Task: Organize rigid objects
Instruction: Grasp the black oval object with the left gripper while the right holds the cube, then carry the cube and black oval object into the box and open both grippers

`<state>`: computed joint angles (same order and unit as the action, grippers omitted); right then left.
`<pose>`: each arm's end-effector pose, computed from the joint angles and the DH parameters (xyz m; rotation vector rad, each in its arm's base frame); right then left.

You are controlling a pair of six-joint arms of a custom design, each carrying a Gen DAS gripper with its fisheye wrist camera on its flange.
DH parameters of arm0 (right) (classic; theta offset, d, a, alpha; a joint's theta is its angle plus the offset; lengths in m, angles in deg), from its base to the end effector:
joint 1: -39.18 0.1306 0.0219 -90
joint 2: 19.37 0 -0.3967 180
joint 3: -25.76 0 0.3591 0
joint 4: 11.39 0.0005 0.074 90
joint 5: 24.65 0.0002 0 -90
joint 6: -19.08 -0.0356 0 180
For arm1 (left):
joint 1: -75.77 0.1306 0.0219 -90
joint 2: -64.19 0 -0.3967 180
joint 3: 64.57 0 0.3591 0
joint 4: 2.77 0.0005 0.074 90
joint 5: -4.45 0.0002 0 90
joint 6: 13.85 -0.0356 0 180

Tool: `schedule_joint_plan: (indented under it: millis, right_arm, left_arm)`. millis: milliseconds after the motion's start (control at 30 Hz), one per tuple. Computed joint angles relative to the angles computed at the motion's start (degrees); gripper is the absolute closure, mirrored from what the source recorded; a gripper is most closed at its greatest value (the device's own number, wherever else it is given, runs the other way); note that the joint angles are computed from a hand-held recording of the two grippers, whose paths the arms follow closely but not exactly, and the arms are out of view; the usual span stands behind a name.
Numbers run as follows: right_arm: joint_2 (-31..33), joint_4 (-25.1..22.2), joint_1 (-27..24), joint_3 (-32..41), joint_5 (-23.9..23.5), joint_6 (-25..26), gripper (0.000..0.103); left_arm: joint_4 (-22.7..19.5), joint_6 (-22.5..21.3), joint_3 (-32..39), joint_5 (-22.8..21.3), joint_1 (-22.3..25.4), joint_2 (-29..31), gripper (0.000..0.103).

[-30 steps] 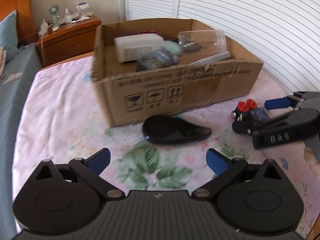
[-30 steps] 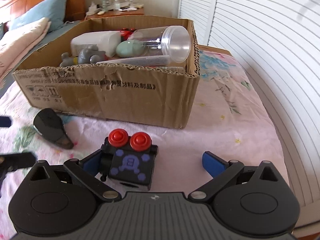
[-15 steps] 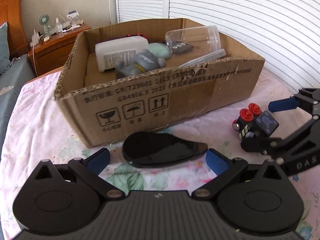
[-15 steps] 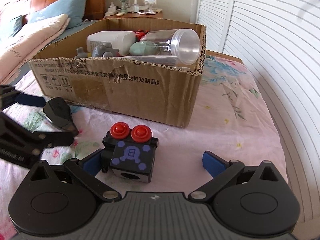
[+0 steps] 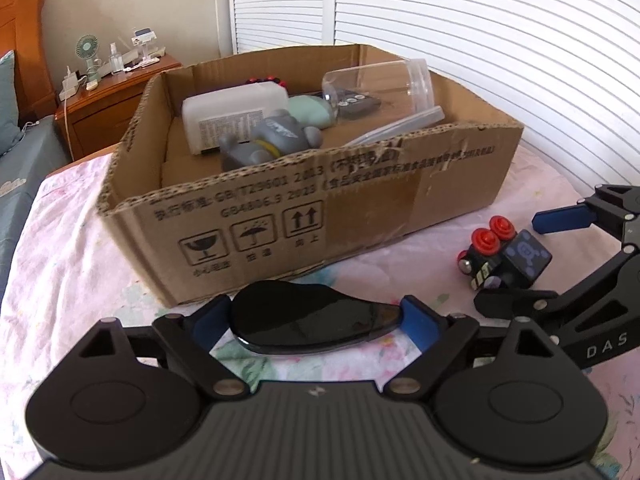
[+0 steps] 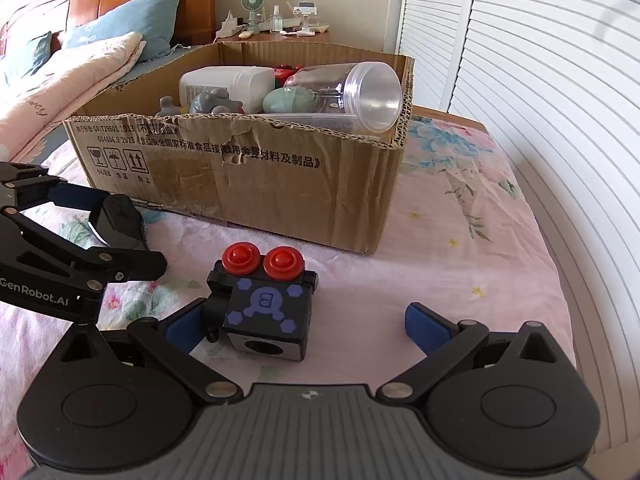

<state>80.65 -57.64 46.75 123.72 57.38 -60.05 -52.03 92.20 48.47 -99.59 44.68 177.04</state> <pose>0.5172 0.0732 0.4266 -0.4487 2.3658 0.1412 0.5232 -0.3060 0.4152 0.2041 2.3865 -0.0870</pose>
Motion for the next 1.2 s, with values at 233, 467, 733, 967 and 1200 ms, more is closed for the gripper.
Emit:
schedule_joint_plan:
  millis: [233, 467, 733, 967, 1200]
  right_arm:
    - [0.4, 0.1, 1.7, 0.6, 1.1, -0.1, 0.001]
    - [0.1, -1.7, 2.7, 1.7, 0.4, 0.1, 0.034]
    - [0.0, -4.3, 3.4, 3.1, 1.4, 1.9, 0.043]
    - [-1.7, -4.9, 3.0, 4.3, -0.6, 4.9, 0.044]
    - [-2.5, -5.7, 2.5, 7.3, -2.6, 8.0, 0.044]
  left_arm:
    - [-0.7, 1.0, -1.9, -0.9, 0.5, -1.7, 0.013]
    - [-1.2, 0.2, -2.1, 0.6, 1.1, -2.4, 0.013]
    - [-4.3, -2.5, -0.9, 2.8, 1.2, -3.5, 0.013]
    - [-5.6, -5.4, 1.6, 5.2, 1.5, -6.1, 0.013]
    - [-5.4, -8.5, 9.8, 2.7, 3.2, -2.9, 0.013]
